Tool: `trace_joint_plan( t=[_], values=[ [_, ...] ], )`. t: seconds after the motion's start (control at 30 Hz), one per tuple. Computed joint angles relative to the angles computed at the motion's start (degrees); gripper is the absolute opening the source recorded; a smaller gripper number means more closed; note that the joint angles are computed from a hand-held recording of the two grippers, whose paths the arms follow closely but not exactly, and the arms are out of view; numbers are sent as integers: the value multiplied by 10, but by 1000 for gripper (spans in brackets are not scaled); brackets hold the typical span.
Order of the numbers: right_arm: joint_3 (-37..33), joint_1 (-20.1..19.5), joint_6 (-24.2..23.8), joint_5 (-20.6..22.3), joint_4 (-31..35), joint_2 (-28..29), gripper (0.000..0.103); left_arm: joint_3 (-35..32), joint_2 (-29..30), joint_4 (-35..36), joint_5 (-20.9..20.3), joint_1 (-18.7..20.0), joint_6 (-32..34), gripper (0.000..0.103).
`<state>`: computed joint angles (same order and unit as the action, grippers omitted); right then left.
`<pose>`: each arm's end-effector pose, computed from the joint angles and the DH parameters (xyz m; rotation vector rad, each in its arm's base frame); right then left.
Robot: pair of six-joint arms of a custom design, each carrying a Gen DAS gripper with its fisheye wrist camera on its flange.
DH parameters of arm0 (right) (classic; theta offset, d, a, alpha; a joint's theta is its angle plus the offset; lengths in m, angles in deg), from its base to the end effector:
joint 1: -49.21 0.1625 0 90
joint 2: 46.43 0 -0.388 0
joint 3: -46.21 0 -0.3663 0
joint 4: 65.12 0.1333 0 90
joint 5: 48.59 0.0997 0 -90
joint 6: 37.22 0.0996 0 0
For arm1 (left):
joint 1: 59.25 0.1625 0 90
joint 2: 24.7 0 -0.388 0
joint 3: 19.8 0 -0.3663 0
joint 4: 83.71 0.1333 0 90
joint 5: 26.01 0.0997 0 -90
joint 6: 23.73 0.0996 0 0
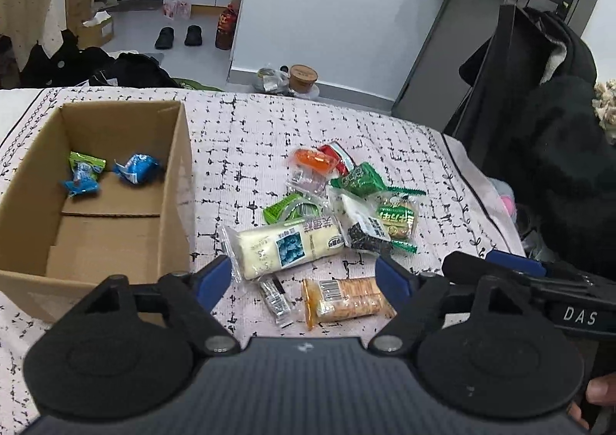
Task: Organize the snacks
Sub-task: 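Move both tools back over the snack pile, then grasp the orange biscuit stick pack with right tool while left tool grasps white cream-cake bag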
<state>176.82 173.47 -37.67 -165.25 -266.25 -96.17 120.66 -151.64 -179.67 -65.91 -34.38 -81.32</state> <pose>0.3208 -0.3136 0.0703 0.6439 -2.6435 0.8895 -0.1054 -0.2800 0.3105 0.2371 2.4447 -0.9293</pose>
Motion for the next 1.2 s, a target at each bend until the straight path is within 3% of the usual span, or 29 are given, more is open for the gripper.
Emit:
trace_joint_plan(
  t=[0.17,0.4,0.63,0.87,0.97,1.2],
  values=[
    [5,-16,24,23,23,0,76,14,17,-60,-5,29,55,69],
    [-8,-27,58,32,78,13,48,23,41,-129,-16,66,119,58],
    [-14,-43,94,61,112,22,41,28,78,-183,-27,101,153,57],
    [-27,-61,137,71,126,43,44,28,74,-181,-21,120,161,57],
    [-34,-63,145,73,117,52,56,27,67,-176,-14,125,161,57],
    [-75,-47,166,13,135,79,65,29,66,-194,0,133,164,58]
  ],
)
